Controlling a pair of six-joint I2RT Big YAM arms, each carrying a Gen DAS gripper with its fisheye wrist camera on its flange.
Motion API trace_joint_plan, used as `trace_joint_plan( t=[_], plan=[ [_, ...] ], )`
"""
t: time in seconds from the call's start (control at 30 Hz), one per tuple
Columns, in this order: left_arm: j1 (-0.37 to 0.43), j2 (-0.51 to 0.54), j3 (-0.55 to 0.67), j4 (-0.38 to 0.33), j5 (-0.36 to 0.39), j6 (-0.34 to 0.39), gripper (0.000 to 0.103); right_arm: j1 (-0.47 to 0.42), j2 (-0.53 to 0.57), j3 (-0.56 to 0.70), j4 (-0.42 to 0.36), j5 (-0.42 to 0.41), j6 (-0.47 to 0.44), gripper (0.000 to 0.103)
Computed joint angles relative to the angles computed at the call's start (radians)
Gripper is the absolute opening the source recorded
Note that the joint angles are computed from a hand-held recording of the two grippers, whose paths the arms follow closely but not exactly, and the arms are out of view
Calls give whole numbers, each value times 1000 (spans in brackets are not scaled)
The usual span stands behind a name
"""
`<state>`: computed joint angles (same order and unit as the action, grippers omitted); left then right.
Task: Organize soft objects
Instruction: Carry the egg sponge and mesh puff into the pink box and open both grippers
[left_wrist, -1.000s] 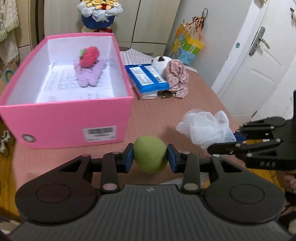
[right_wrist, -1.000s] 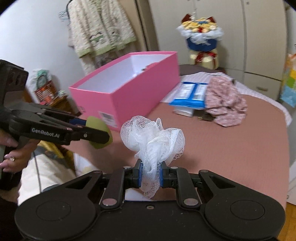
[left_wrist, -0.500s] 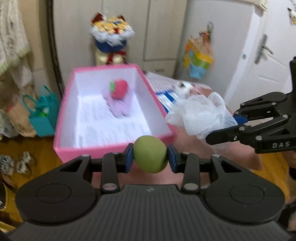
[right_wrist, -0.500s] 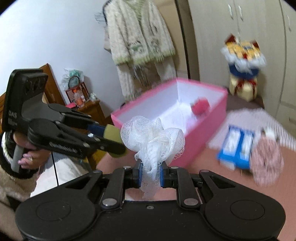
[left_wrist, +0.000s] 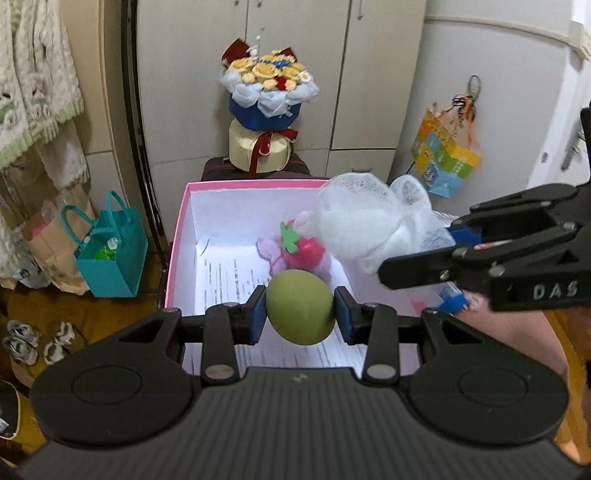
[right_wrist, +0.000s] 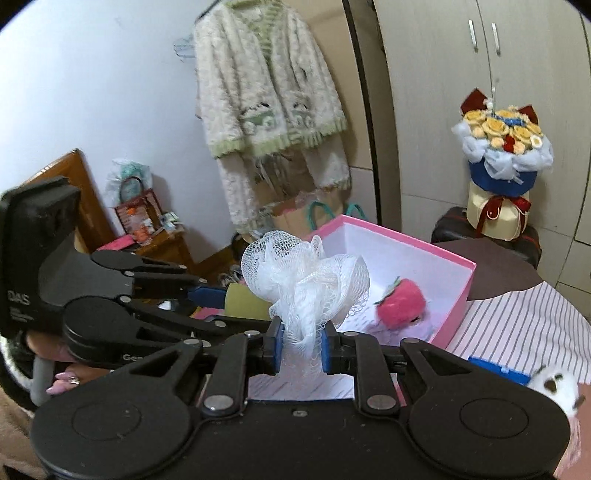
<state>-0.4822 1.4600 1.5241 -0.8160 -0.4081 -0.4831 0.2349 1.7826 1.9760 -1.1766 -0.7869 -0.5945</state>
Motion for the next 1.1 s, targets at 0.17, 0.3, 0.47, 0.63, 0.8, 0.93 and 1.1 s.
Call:
trace_joint_plan(
  t=[0.17, 0.3, 0.47, 0.63, 0.8, 0.93, 1.1],
  plan=[
    [56, 72, 46, -30, 40, 10, 38, 25, 151, 182, -105, 17, -2, 23],
    [59, 105, 69, -50, -7, 53, 38, 42, 234, 285, -162, 26, 11, 23],
    [68, 132, 103, -84, -18, 70, 39, 59, 319, 409, -239, 31, -3, 25],
    [101, 158, 136, -124, 49, 53, 40, 73, 365, 465, -244, 56, 5, 28],
    [106, 156, 144, -142, 62, 29, 47, 76, 387, 481, -222, 36, 40, 41],
    [99, 141, 138, -134, 56, 38, 52, 68, 336, 396, -153, 3, 68, 46],
    [70, 102, 112, -126, 22, 59, 58, 49, 246, 274, -82, -11, 75, 48]
  ],
)
